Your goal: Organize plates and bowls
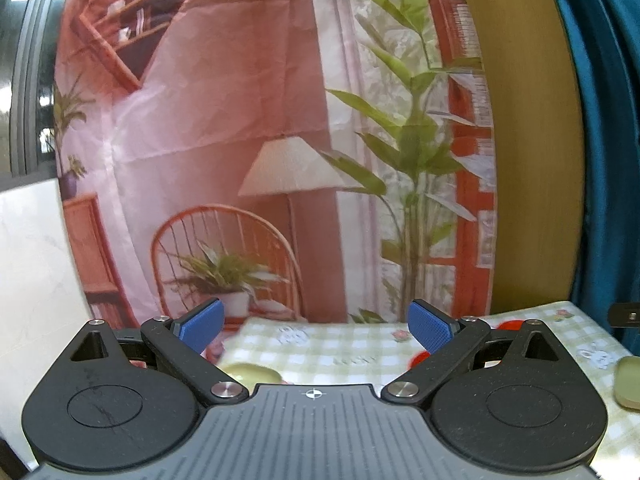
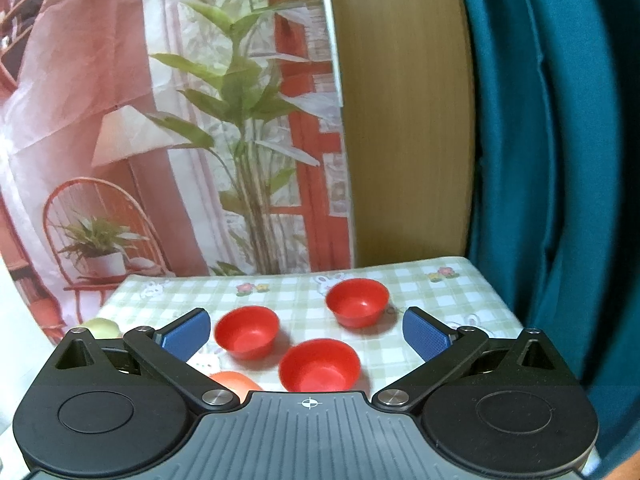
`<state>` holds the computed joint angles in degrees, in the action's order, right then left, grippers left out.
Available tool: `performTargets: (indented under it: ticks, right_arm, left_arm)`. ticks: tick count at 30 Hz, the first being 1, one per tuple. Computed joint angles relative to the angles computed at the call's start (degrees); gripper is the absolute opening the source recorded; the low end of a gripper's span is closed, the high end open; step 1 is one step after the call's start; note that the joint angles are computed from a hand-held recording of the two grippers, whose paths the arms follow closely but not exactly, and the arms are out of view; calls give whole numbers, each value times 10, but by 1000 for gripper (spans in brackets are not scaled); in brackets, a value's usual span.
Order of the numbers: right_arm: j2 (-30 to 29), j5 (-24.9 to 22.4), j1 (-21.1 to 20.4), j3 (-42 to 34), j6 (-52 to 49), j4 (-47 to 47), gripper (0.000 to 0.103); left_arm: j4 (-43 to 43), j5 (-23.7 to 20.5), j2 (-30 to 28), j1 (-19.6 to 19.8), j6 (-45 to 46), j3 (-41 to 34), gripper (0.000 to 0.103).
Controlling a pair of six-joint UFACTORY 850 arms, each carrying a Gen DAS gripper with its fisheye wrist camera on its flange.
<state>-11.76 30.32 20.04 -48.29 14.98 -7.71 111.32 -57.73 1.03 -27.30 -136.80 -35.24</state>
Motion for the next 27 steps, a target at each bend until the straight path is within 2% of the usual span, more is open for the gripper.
performTargets:
  ticks: [3, 9, 14, 17, 21, 25, 27]
  right_arm:
    - [-21, 3, 11, -26, -9, 1, 102]
    - [-76, -8, 35, -96, 39, -58, 100]
    - [-133, -34, 61, -170, 95, -116, 97]
    - [-172, -50, 77, -219, 122, -154, 92]
    - [-235, -74, 98, -302, 198, -236, 87]
    - [-303, -103, 120, -397, 325, -361, 78]
    - [-338, -107, 132, -446, 357, -401, 75]
  left_arm:
    - [17, 8, 0, 29, 12, -6, 99]
    - [48, 30, -5, 94, 40, -22, 99]
    - [77, 55, -23, 155, 57, -40, 96]
    - [93, 77, -39, 194, 51, -49, 95]
    - [128, 108, -68, 251, 23, -61, 93]
    - [175, 151, -106, 317, -25, -82, 84]
    - [198, 160, -123, 343, -51, -90, 83]
